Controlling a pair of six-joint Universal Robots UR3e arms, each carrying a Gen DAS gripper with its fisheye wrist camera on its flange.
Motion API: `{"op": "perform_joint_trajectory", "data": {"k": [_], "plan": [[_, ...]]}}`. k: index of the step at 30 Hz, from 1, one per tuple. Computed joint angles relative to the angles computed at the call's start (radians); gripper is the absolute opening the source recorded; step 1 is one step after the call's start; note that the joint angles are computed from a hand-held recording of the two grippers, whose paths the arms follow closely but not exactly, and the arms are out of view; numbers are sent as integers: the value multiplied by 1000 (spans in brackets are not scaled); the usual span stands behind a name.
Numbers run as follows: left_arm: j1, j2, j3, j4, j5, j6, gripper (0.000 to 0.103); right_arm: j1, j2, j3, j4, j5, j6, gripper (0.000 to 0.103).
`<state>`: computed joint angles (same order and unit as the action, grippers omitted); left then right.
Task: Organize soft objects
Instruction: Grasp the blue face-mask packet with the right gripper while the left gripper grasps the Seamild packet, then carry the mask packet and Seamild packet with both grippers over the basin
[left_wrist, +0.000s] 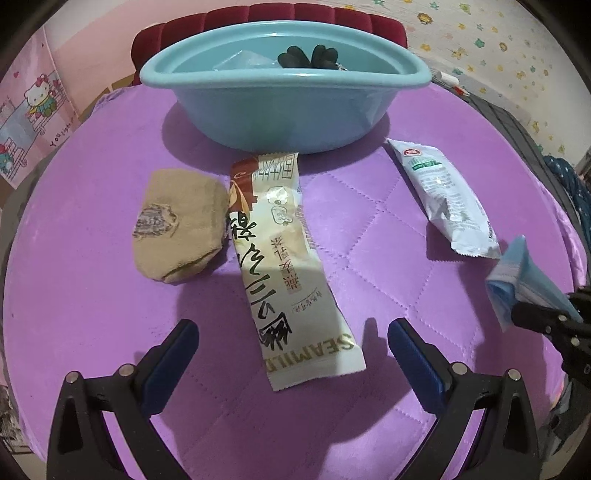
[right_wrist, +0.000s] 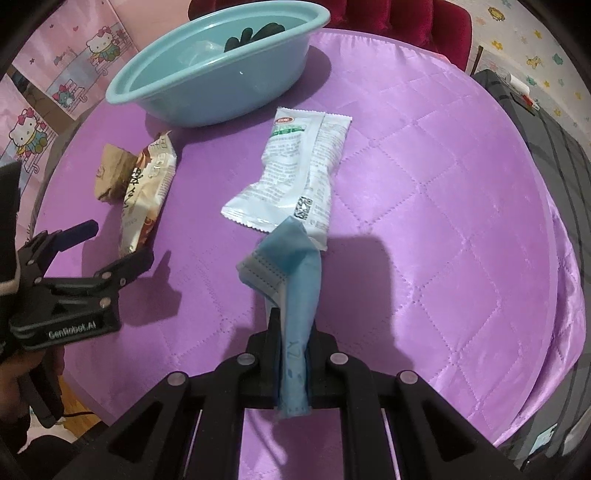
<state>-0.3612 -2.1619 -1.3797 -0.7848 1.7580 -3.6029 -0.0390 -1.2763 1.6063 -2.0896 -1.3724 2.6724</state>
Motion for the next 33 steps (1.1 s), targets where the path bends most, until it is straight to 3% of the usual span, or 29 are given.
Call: {"op": "perform_joint_trajectory", "data": {"k": [5, 7, 8, 9, 14, 20, 33], "plan": [[-3, -18, 7, 18, 21, -19, 100, 1, -1, 1, 0, -4, -12, 9], [-2, -46, 39, 22, 13, -9, 84, 0, -12, 8, 0, -3, -24, 9], [1, -54, 51, 12, 5, -2, 64, 2, -13, 8, -1, -4, -26, 9], [4, -64, 68, -6, -4, 2, 57, 3, -15, 9, -1, -4, -27, 9], [13, -37, 33, 23, -25, 36, 42, 9, -27, 19, -2, 3, -34, 9], [9, 24, -45, 45, -50, 57, 36, 20, -28, 15, 3, 11, -23, 9], [-1, 163, -139, 32, -93, 159, 36, 55, -53, -30, 41, 33, 48, 9]]}}
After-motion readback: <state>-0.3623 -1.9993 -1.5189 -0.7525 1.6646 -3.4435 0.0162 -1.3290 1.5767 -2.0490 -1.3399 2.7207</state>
